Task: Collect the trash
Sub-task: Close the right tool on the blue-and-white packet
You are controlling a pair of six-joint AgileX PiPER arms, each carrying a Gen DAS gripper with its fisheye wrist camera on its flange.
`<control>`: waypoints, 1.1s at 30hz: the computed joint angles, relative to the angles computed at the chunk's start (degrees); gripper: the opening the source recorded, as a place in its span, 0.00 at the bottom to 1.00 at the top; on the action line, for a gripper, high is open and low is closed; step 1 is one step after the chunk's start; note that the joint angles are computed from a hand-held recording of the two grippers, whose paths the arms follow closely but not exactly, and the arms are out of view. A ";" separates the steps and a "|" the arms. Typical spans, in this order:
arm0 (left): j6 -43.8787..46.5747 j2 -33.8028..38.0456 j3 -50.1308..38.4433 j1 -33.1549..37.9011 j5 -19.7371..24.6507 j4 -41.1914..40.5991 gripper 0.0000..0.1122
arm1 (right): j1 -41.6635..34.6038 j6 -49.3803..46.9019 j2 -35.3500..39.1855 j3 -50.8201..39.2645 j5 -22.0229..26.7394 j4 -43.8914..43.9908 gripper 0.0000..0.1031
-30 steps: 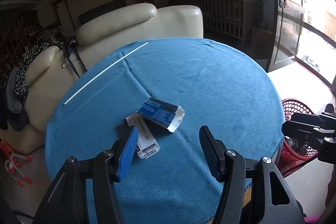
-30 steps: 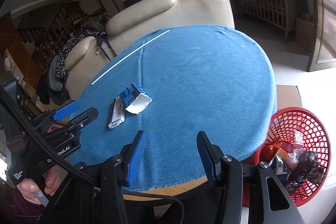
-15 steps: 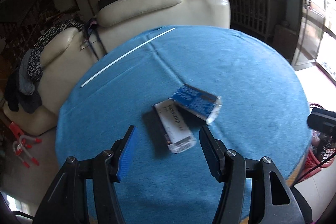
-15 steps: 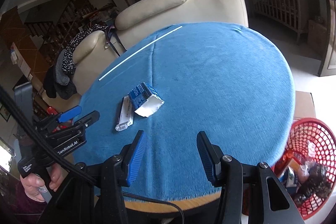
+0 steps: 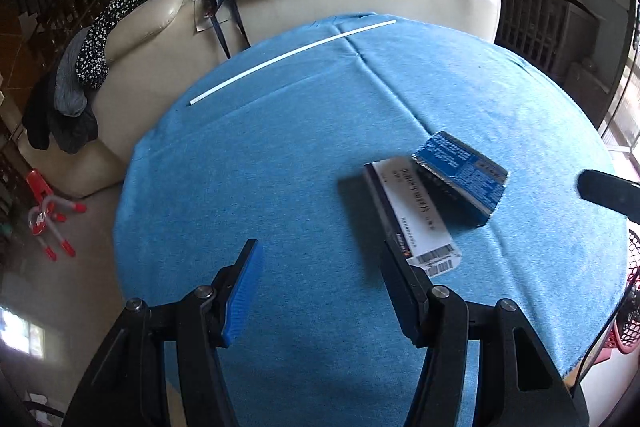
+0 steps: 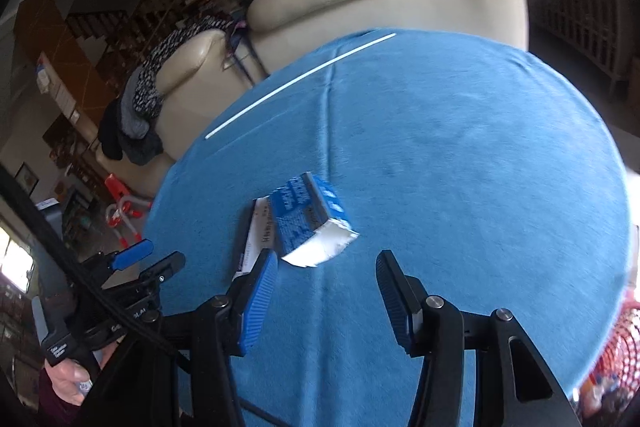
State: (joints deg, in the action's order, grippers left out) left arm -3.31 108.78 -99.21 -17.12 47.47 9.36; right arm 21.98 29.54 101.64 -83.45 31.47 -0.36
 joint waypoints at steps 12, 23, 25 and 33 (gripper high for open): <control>1.48 3.00 -2.05 4.02 1.60 -2.43 0.55 | 2.68 -9.94 20.90 -27.32 14.15 -5.03 0.66; 2.41 3.93 -3.78 5.02 2.65 -3.42 0.55 | 2.25 -15.34 32.67 -46.57 26.08 -3.14 0.72; 2.40 3.74 -3.52 4.71 2.76 -3.15 0.55 | 1.88 -15.20 33.31 -47.29 26.54 -3.17 0.72; 3.22 3.79 -4.43 2.74 4.31 -4.35 0.55 | 0.97 -12.75 27.27 -34.58 17.42 -3.80 0.64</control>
